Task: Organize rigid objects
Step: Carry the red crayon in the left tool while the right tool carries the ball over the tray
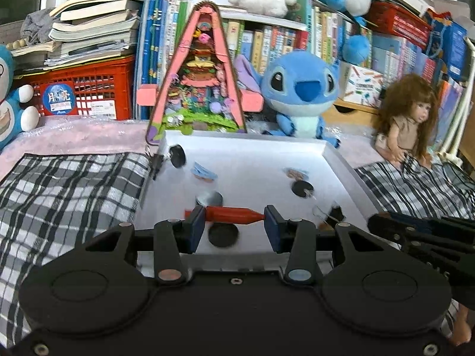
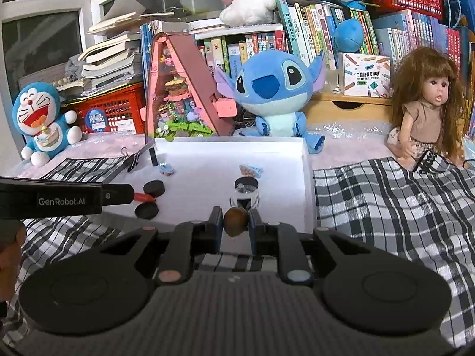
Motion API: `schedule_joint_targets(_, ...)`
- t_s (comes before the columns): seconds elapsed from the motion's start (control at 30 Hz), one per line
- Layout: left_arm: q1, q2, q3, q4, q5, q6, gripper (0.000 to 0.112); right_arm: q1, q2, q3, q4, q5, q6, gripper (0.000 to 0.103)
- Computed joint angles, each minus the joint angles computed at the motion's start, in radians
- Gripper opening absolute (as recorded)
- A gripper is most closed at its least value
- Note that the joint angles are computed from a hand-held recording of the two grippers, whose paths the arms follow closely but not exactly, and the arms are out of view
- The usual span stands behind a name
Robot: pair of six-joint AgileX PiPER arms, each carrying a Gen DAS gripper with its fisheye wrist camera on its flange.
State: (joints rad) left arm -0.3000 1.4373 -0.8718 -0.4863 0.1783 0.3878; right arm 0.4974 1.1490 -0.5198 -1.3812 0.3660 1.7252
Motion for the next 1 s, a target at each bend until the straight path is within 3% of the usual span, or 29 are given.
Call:
schedule_joint_targets(0.13, 0.020, 0.051, -0.071, 0.045, 0.018, -0.055, 0.041, -0.035, 0.033, -0.041, 0.014, -0.021, -0.031, 0.023)
schedule_joint_targets(0.57, -0.018, 0.169, -0.219, 0.433, 0.040, -0.454, 0.041, -0.124, 0.174, -0.174, 0.062, -0.081, -0.110, 0.023)
schedule_joint_targets(1.0, -0.023, 0.234, -0.286, 0.588, 0.065, -0.607, 0.041, -0.222, 0.246, -0.234, 0.207, -0.153, -0.239, 0.023)
